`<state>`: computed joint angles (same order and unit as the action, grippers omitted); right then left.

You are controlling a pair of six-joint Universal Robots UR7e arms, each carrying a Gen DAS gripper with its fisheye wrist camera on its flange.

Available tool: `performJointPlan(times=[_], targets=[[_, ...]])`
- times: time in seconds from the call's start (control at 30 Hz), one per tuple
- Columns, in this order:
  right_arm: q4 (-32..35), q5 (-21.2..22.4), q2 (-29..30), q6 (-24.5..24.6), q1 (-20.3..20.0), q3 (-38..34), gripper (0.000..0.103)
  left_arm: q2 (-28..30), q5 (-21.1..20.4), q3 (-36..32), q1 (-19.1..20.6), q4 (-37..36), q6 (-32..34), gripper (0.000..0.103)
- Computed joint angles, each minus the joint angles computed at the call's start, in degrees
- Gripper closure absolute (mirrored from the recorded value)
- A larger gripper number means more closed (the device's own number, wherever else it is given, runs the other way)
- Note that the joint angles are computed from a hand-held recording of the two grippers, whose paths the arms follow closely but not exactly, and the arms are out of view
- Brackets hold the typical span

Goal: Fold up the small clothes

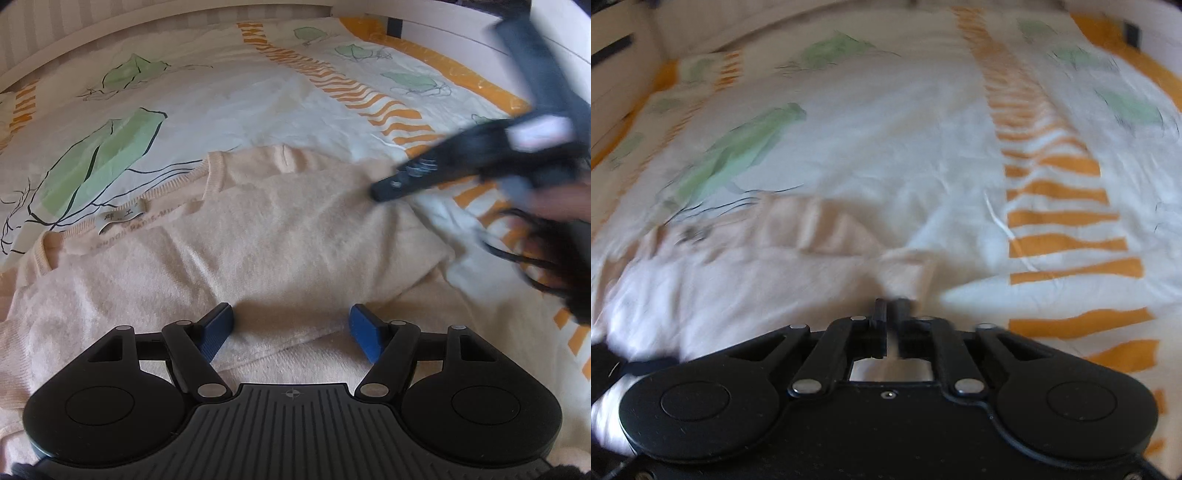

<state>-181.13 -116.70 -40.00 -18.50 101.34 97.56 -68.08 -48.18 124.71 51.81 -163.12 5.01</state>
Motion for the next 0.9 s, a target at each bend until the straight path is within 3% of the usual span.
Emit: performJointPlan(times=[0.07,0.1,0.13,0.23,0.3,0.53,0.67,0.73,0.9], targets=[[-1.66,-0.71,1.04,1.83,0.28,-1.61,0.099,-1.01,0.18,0.51,-0.33,1.24,-0.01,0.035],[-2.27,-1.57,1.22,2.77,0.85,-2.01,0.087,-1.80,0.22,0.94,-0.52,1.84,-0.16,0.035],[-3.48,-1.61,0.99,2.80,1.38,-1.58,0.083,-2.76,0.28,1.44,-0.66,2.43,-0.39,0.035],[-6.61,-1.99,-0.29,-0.25,3.32,1.53,0.083,-5.90,1.57,3.28,-0.97,2.46,-0.44,0.035],[-8.11,-3.77,-0.95,-2.19,4.45,4.06,0.071,-7.61,4.19,4.49,-1.01,0.97,-0.10,0.035],[-10.73,-9.31,-1.28,-5.07,4.75,9.63,0.068,-11.26,13.01,3.73,2.96,2.71,-2.27,0.035],[-15.52,-9.89,-2.79,-3.52,5.76,12.33,0.053,-13.16,17.28,2.85,5.64,3.89,-4.21,0.035],[-17.49,-9.43,-3.73,-2.79,6.08,13.97,0.048,-14.35,17.36,1.68,7.08,6.46,-6.72,0.035],[-17.77,-9.36,-5.31,-0.59,6.08,16.64,0.047,-15.28,15.18,-1.12,10.24,9.80,-10.32,0.034]])
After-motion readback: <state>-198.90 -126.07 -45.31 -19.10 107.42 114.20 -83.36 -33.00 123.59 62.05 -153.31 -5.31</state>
